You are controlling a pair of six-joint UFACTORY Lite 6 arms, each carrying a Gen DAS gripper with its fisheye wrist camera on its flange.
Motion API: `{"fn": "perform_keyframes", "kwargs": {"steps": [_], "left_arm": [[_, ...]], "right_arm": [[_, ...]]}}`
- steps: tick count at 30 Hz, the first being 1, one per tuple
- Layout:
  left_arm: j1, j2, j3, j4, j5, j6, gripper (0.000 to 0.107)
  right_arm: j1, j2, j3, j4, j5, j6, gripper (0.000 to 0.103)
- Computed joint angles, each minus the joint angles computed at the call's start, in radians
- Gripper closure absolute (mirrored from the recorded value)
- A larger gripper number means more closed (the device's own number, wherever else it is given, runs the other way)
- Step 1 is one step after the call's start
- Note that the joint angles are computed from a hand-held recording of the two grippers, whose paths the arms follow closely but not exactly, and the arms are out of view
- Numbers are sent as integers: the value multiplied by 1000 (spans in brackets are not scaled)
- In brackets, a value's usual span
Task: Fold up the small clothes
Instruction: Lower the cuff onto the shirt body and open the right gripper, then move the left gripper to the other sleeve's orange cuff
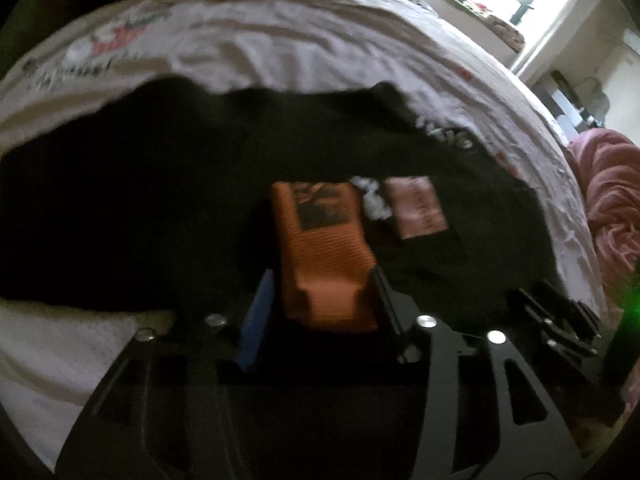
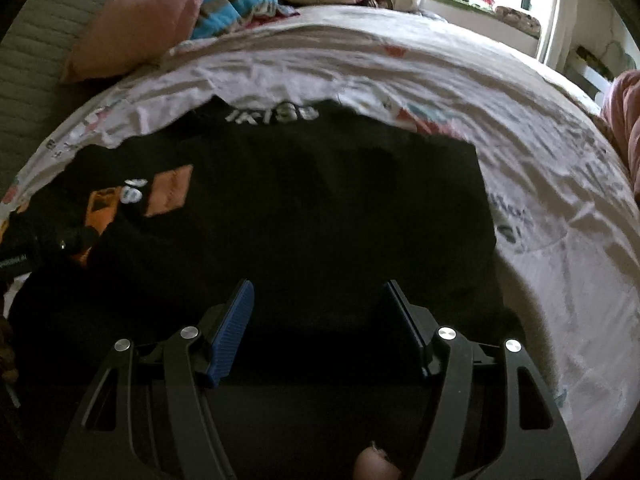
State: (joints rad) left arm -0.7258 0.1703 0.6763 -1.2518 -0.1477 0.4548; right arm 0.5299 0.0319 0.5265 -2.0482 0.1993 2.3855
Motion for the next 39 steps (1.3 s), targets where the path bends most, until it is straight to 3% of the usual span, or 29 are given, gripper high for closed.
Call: {"fn": "perform_keyframes", "kwargs": {"steps": [3, 5, 10, 15, 19, 39], "left_arm": [[-21, -39, -36, 64, -28, -63, 64], [-33, -82, -54, -85, -39, 73, 56], [-74, -192, -98, -346, -100, 315, 41], [-113, -286, -129, -508, -178, 464, 28], [-150, -360, -157, -614, -269, 562, 15], [-215, -766, -317, -824, -653, 787, 14]], "right_arm": [[5, -23, -17, 9, 6, 4, 38], [26, -67, -37, 67, 17, -50, 37], [79, -192, -82, 257, 47, -215, 21], [156, -286, -85, 463, 87, -381, 8], [233, -301, -60, 543, 142, -443, 6], [504, -170, 190, 582, 277, -426, 5]]}}
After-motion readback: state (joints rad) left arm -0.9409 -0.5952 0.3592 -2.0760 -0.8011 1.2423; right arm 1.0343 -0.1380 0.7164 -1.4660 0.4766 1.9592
